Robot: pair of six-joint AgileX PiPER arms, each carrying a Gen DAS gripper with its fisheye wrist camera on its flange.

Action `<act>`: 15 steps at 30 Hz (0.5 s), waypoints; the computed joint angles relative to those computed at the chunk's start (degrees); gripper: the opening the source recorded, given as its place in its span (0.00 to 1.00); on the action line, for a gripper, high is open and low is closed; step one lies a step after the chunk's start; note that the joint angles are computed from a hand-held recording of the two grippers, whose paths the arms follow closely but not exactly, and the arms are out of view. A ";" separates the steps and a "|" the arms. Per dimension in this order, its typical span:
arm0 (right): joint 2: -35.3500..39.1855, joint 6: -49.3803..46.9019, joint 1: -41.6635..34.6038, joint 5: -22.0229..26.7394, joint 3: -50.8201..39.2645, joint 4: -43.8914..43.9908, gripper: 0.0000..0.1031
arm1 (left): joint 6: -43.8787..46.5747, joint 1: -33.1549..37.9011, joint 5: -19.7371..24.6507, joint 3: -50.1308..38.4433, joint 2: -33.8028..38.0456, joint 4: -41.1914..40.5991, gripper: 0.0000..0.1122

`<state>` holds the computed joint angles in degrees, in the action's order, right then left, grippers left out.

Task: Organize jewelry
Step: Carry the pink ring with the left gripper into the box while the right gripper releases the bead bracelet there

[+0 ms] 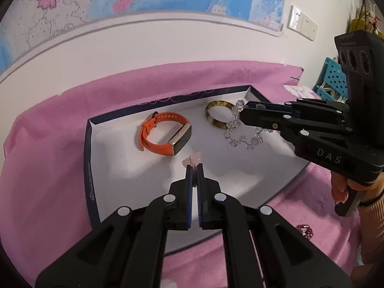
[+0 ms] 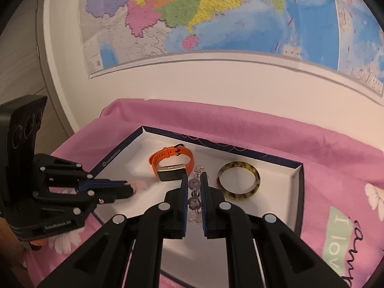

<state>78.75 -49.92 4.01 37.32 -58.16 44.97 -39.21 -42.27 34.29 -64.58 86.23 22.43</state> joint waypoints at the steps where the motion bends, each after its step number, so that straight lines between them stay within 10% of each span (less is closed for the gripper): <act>1: 0.63 0.31 0.18 -0.26 -0.19 -0.12 0.08 | 0.58 0.32 0.19 -0.47 0.73 -0.50 0.03; 15: 4.70 3.18 0.28 -0.93 -1.71 -2.74 0.08 | 6.63 4.32 0.55 -4.13 6.02 -5.47 0.03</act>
<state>83.45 -46.74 4.29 36.39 -59.87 42.23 -32.59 -37.95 34.83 -68.71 92.25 16.96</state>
